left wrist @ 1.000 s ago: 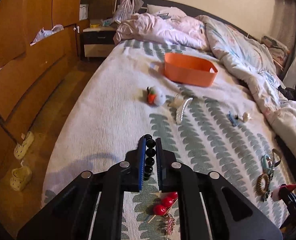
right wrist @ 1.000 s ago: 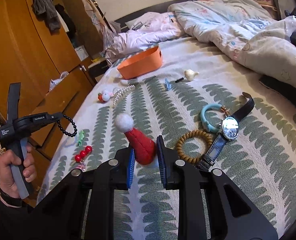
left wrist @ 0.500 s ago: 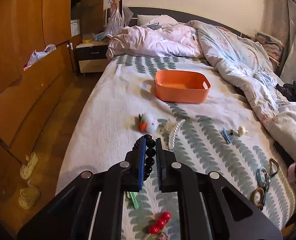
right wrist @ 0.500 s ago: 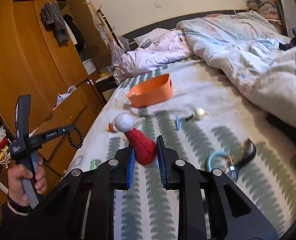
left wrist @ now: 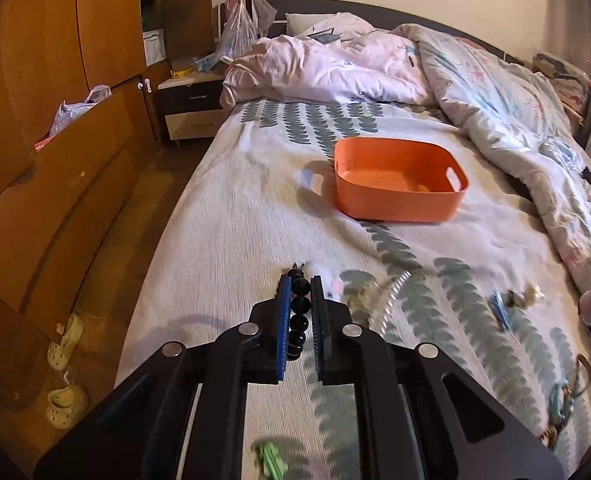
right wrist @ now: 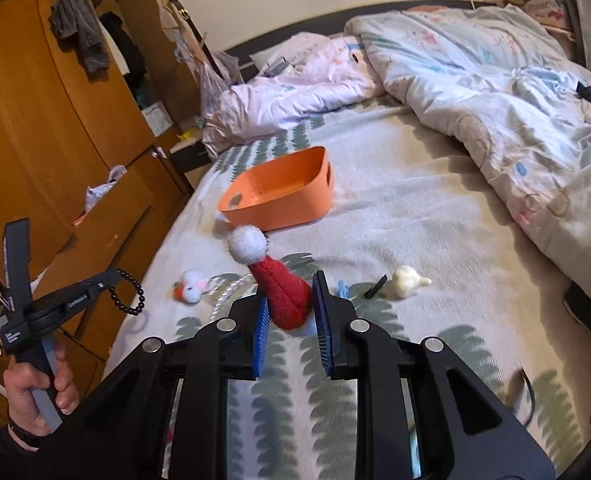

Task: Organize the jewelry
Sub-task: 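Carry the bracelet and Santa figure to the basket and open both tools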

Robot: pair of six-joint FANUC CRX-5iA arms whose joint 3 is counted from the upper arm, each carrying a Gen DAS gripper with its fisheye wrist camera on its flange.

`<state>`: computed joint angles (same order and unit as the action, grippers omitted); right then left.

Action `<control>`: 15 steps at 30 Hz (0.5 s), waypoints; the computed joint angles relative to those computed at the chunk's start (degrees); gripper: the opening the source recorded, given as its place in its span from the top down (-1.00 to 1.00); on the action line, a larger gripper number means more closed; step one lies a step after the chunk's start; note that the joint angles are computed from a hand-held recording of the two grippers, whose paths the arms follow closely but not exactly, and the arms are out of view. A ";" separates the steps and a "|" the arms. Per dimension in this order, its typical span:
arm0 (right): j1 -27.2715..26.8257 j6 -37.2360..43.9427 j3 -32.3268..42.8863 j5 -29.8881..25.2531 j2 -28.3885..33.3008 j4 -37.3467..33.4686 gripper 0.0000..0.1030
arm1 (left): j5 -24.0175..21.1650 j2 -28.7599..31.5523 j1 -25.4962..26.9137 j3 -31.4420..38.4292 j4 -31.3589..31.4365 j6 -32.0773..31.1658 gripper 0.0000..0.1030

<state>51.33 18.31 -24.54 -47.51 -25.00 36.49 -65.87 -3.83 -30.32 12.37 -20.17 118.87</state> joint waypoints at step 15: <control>-9.25 13.13 6.27 2.47 9.51 -12.44 0.51 | 2.18 6.83 4.09 1.54 4.30 -2.15 0.77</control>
